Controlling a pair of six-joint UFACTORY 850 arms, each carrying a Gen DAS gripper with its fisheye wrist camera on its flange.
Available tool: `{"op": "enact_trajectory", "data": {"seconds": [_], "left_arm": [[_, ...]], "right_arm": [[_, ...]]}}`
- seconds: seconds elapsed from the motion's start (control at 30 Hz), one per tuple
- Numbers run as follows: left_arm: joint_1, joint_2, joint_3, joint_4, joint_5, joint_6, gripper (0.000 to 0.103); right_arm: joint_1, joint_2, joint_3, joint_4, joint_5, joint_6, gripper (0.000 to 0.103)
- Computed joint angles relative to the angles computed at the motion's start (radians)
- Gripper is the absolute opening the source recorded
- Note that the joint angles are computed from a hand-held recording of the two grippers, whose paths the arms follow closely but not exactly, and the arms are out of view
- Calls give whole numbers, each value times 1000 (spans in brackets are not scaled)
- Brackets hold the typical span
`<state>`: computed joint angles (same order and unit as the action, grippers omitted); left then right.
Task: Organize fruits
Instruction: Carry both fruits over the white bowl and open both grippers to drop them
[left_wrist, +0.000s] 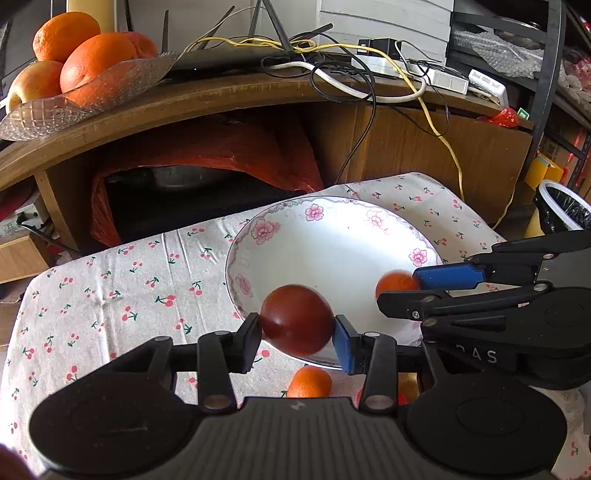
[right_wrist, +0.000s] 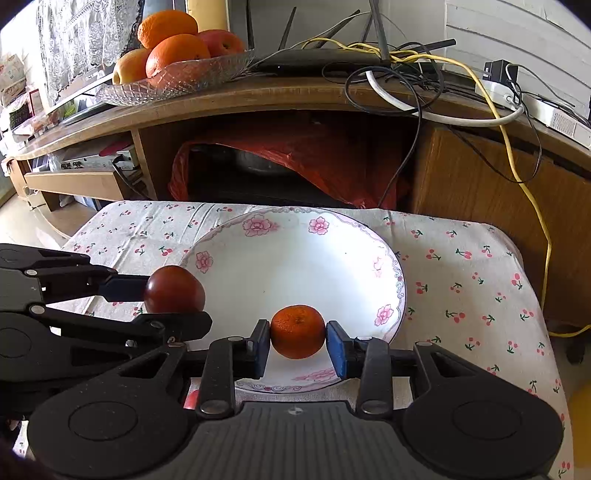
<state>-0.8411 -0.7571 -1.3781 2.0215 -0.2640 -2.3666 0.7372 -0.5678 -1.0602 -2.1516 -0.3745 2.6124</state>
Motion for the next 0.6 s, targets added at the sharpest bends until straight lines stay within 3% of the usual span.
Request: {"op": "enact_trajectory", "data": {"seconds": [0.2,0.6], "left_arm": [[-1,6,5,6,-6,-6,55],[-15,94,93,173,-48,-192,60]], "right_arm": [[-2,11,14,-6,-19,11,38],[9,103,93,-36,-94,113,44]]}}
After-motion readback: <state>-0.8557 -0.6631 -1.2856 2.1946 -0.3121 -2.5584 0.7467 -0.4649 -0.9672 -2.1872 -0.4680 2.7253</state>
